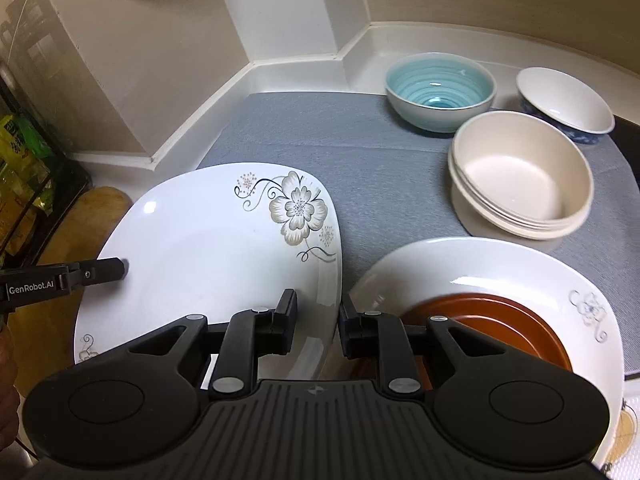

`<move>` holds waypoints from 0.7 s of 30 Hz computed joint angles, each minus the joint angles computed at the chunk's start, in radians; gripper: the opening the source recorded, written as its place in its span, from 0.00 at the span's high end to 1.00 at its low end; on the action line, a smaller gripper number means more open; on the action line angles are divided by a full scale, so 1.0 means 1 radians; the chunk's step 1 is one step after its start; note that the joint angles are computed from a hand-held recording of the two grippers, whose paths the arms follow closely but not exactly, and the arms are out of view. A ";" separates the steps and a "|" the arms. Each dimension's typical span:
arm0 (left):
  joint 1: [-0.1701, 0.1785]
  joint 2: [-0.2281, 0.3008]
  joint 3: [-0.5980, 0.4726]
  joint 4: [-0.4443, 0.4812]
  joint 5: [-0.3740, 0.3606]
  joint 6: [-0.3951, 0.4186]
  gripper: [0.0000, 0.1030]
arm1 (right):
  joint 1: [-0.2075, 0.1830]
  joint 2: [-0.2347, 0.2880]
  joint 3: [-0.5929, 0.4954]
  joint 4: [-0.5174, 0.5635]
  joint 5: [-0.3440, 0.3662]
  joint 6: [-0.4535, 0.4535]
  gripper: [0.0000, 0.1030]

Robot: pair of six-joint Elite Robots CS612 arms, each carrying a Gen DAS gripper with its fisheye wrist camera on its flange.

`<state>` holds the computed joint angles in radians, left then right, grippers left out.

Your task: Organize plates and bowls

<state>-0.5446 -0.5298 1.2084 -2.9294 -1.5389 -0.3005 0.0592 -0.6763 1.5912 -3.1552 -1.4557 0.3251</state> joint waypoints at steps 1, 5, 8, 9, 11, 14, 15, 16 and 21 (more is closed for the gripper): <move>-0.001 -0.001 0.000 -0.002 0.000 0.003 0.83 | 0.000 -0.001 0.003 -0.006 -0.003 0.005 0.78; -0.008 -0.003 0.001 -0.010 0.000 0.014 0.83 | 0.001 -0.001 0.010 -0.031 -0.008 0.017 0.78; -0.014 -0.004 0.001 -0.011 0.000 0.022 0.83 | 0.001 0.001 0.012 -0.044 -0.010 0.026 0.78; -0.016 -0.004 0.000 -0.009 -0.001 0.024 0.83 | 0.001 0.001 0.012 -0.045 -0.011 0.030 0.78; -0.020 -0.003 -0.001 -0.008 -0.004 0.029 0.83 | 0.001 0.002 0.013 -0.049 -0.016 0.037 0.78; -0.023 -0.002 -0.003 -0.005 -0.011 0.036 0.83 | -0.001 0.000 0.021 -0.061 -0.022 0.046 0.78; -0.025 -0.002 -0.003 -0.005 -0.013 0.039 0.83 | -0.002 -0.001 0.024 -0.064 -0.024 0.049 0.78; -0.026 -0.001 -0.005 -0.005 -0.015 0.043 0.83 | -0.004 -0.002 0.029 -0.068 -0.026 0.053 0.78; -0.033 0.002 -0.008 -0.009 -0.024 0.053 0.83 | -0.005 -0.004 0.040 -0.078 -0.039 0.069 0.78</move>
<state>-0.5775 -0.5281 1.2001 -2.9383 -1.5629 -0.2475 0.0546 -0.6802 1.6312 -3.2331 -1.4943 0.3938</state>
